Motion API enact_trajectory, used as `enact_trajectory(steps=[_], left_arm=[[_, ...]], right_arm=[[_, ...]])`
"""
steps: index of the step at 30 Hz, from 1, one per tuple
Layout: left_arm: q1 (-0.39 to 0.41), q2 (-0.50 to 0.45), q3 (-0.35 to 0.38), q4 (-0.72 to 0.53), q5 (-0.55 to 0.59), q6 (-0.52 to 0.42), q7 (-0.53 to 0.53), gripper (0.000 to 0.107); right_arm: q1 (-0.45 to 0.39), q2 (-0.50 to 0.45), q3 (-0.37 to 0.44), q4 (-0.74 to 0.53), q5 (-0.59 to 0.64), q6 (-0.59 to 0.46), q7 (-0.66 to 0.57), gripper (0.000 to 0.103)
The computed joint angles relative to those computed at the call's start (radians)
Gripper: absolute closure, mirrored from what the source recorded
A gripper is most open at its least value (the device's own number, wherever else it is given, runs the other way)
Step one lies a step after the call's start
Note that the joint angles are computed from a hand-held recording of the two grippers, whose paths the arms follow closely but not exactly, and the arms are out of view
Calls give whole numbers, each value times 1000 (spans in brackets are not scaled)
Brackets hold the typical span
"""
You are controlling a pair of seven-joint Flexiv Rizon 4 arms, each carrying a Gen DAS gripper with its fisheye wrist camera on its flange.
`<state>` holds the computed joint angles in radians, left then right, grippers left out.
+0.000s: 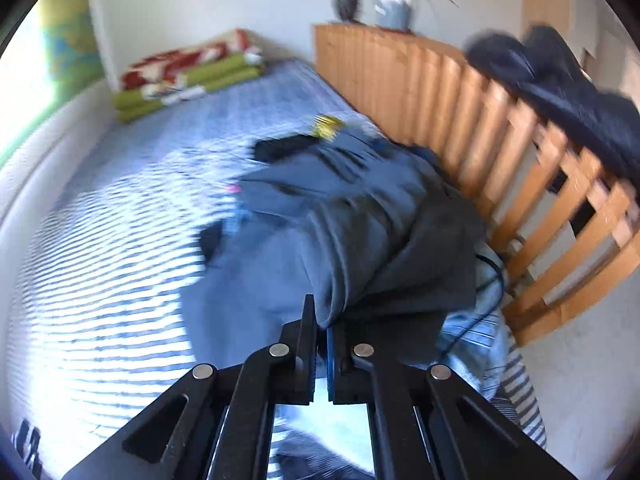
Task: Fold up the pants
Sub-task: 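Reach the right tool into the clothes pile and grasp the dark trousers, then pull the dark trousers out of the pile onto the open quilt with the right tool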
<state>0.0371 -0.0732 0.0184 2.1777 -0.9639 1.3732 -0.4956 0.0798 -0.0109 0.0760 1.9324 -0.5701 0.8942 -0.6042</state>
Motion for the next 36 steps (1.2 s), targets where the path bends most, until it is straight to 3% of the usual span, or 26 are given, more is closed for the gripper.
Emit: enact_trajectory(steps=[1, 4, 7, 11, 14, 17, 19, 20, 23, 26, 29, 33, 36], left_arm=[[2, 8, 3, 6, -10, -5, 9, 53], [6, 28, 16, 19, -32, -3, 35, 54], [16, 39, 35, 26, -41, -3, 28, 54], [36, 54, 59, 33, -54, -12, 8, 54], [57, 68, 82, 44, -30, -23, -1, 54], [75, 79, 99, 53, -11, -18, 7, 54], [82, 80, 104, 58, -6, -13, 18, 54], [86, 76, 105, 56, -3, -14, 18, 54], [93, 65, 100, 52, 3, -31, 13, 54], [82, 53, 80, 55, -12, -40, 28, 54], [65, 37, 60, 55, -7, -43, 31, 54], [38, 19, 35, 53, 19, -37, -5, 54], [22, 10, 21, 49, 50, -32, -35, 54]], right_arm=[[10, 4, 10, -4, -14, 8, 8, 100], [51, 13, 43, -40, 101, 64, -60, 100], [111, -12, 73, -99, 55, 77, -81, 100], [225, -141, 105, -245, 138, 120, -173, 100], [324, -290, 123, -386, 176, 103, -247, 99], [386, -397, 136, -491, 241, 27, -337, 91], [412, -412, 117, -486, 252, 10, -340, 69], [418, -397, 102, -450, 246, 21, -322, 64], [405, -333, 63, -343, 227, 37, -253, 59], [359, -199, -7, -137, 88, 37, -82, 55], [262, -71, -46, 22, -33, -50, 81, 48], [123, 32, -66, 120, -113, -180, 177, 47], [41, 39, -73, 126, -100, -191, 184, 38]])
